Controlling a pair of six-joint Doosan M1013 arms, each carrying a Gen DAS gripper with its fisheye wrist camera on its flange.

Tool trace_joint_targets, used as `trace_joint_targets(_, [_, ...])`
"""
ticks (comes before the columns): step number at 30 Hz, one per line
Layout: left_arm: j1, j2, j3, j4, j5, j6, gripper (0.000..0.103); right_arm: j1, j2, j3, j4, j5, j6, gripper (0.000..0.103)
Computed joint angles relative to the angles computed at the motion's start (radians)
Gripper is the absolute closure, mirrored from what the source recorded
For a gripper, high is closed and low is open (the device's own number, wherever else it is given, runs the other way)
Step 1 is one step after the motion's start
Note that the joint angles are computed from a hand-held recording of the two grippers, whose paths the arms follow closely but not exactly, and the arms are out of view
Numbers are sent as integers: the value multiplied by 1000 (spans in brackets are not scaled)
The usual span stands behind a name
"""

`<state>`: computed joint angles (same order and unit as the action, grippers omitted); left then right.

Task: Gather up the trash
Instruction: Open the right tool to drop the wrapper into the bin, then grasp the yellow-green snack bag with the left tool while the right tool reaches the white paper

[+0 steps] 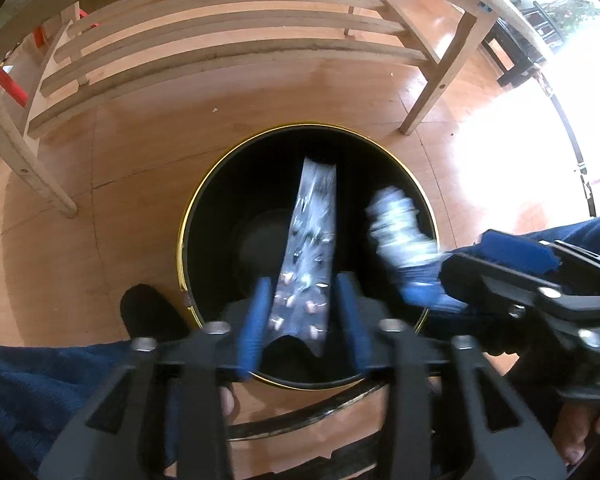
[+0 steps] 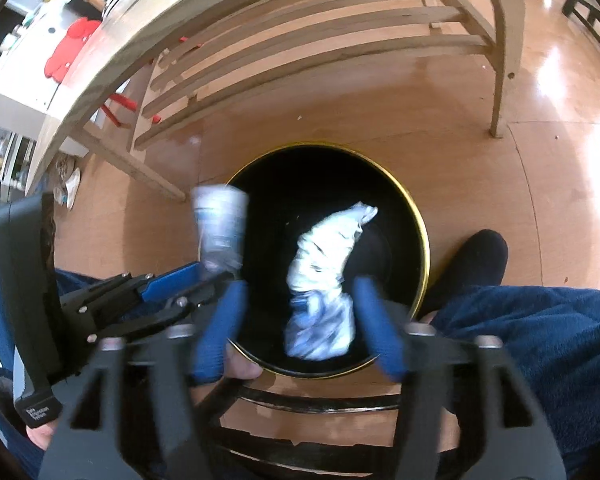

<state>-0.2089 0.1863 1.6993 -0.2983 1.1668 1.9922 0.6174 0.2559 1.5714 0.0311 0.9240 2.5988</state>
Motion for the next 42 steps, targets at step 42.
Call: trace_joint_targets(42, [0,96,-388,20,-101,-39,10,-131,-3,-215,-244,-61,-14,28])
